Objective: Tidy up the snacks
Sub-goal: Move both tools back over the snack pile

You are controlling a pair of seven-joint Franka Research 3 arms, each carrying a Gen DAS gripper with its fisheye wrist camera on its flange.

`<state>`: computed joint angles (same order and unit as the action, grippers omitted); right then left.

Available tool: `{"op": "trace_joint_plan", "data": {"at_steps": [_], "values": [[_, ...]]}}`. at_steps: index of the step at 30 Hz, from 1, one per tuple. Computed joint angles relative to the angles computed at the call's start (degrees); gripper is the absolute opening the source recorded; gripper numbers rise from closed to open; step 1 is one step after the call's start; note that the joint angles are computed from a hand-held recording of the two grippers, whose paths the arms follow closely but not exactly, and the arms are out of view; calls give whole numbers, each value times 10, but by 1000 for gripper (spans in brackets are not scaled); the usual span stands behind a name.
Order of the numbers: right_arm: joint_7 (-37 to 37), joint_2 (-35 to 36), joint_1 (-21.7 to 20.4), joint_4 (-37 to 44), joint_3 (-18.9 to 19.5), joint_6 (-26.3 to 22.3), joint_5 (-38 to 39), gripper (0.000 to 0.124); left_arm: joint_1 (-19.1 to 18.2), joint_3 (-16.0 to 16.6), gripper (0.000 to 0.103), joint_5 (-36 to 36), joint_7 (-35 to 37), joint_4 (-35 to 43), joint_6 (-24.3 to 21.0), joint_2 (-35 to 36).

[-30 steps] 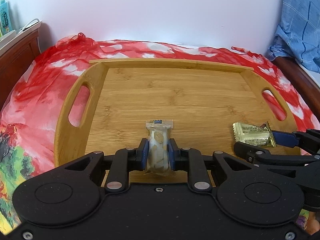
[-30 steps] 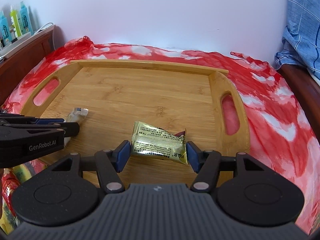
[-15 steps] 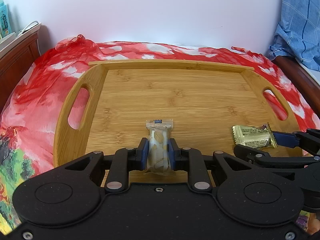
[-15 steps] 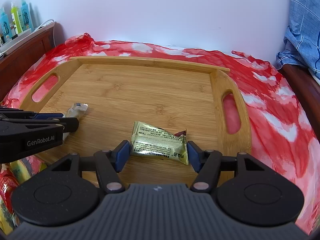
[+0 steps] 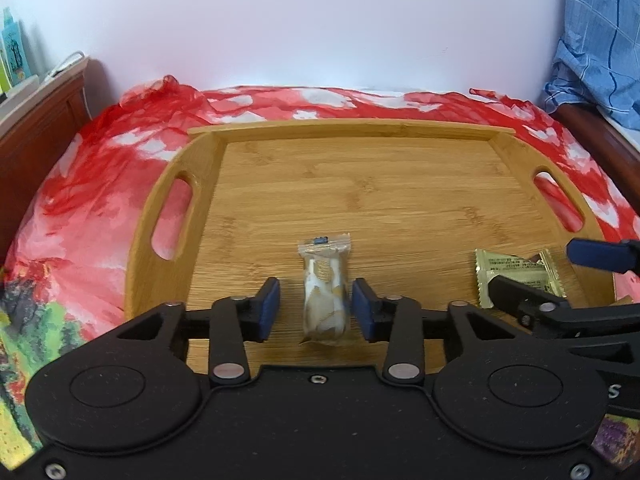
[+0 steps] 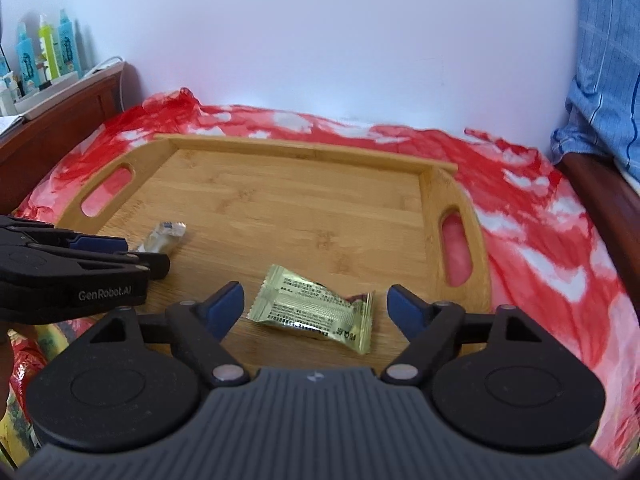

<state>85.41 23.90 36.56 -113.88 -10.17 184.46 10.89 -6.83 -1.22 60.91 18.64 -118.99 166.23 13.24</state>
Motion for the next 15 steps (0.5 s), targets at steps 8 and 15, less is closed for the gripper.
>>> {"op": "trace_joint_plan", "data": {"at_steps": [8, 15], "values": [[-45, -39, -5, -62, 19, 59, 22, 93, 6, 3, 88, 130, -111, -43, 19, -51], [-79, -80, -67, -133, 100, 122, 51, 101, 38, -20, 92, 208, -197, -97, 40, -100]]}}
